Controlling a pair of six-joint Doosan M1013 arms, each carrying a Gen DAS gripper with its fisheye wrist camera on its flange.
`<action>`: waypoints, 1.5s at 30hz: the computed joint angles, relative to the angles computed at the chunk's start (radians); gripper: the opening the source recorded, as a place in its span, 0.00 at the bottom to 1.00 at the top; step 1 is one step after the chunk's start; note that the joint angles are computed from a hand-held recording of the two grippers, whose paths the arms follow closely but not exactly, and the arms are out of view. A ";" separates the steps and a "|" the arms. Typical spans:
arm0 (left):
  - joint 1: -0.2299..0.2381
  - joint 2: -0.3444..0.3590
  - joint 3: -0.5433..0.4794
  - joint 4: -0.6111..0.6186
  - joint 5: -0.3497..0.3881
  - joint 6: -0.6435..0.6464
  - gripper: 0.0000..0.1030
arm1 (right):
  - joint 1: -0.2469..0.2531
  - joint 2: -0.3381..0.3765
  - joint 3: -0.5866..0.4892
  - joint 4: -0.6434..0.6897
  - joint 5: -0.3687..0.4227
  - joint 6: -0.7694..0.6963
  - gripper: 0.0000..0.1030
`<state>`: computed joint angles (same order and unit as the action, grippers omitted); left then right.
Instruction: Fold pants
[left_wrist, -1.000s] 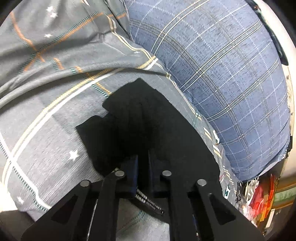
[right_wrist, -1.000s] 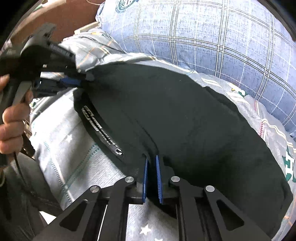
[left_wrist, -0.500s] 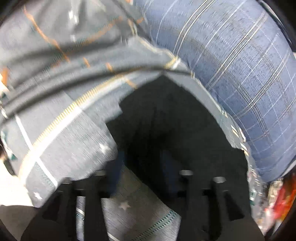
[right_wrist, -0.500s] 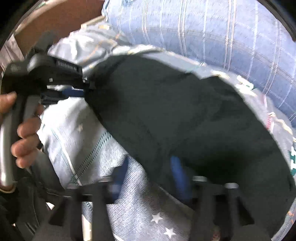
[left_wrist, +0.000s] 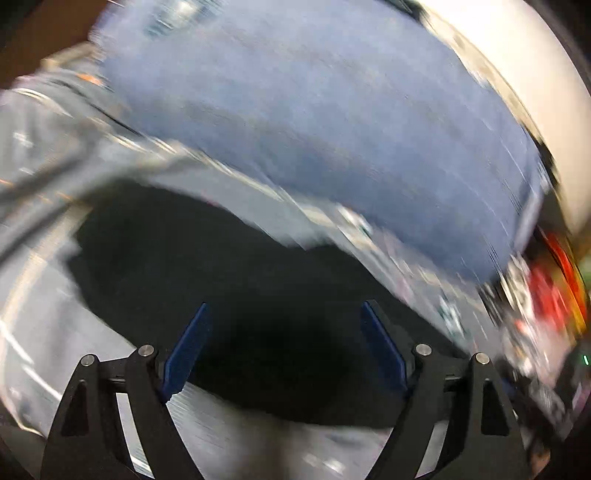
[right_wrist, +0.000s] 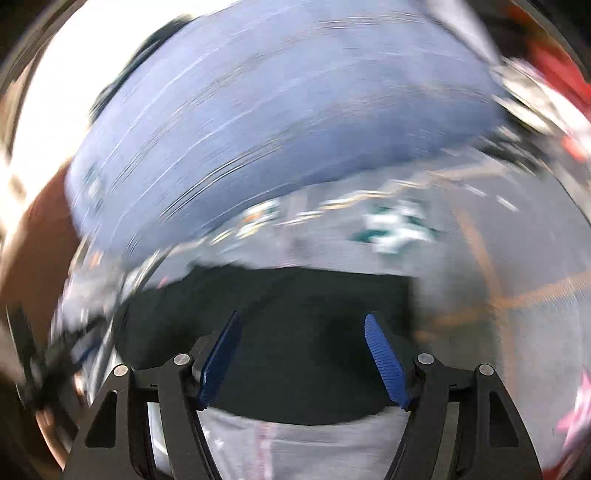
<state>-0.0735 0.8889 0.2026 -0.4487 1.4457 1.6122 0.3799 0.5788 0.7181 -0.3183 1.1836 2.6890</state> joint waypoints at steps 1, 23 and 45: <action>-0.013 -0.029 0.063 -0.020 -0.002 0.053 0.81 | -0.004 -0.030 0.051 0.006 -0.013 0.034 0.70; -0.073 -0.167 0.353 -0.038 0.043 0.290 0.81 | -0.095 -0.047 0.161 0.343 -0.004 0.040 0.44; -0.081 -0.126 0.300 -0.030 0.101 0.268 0.81 | -0.071 -0.019 0.077 0.238 0.007 -0.021 0.13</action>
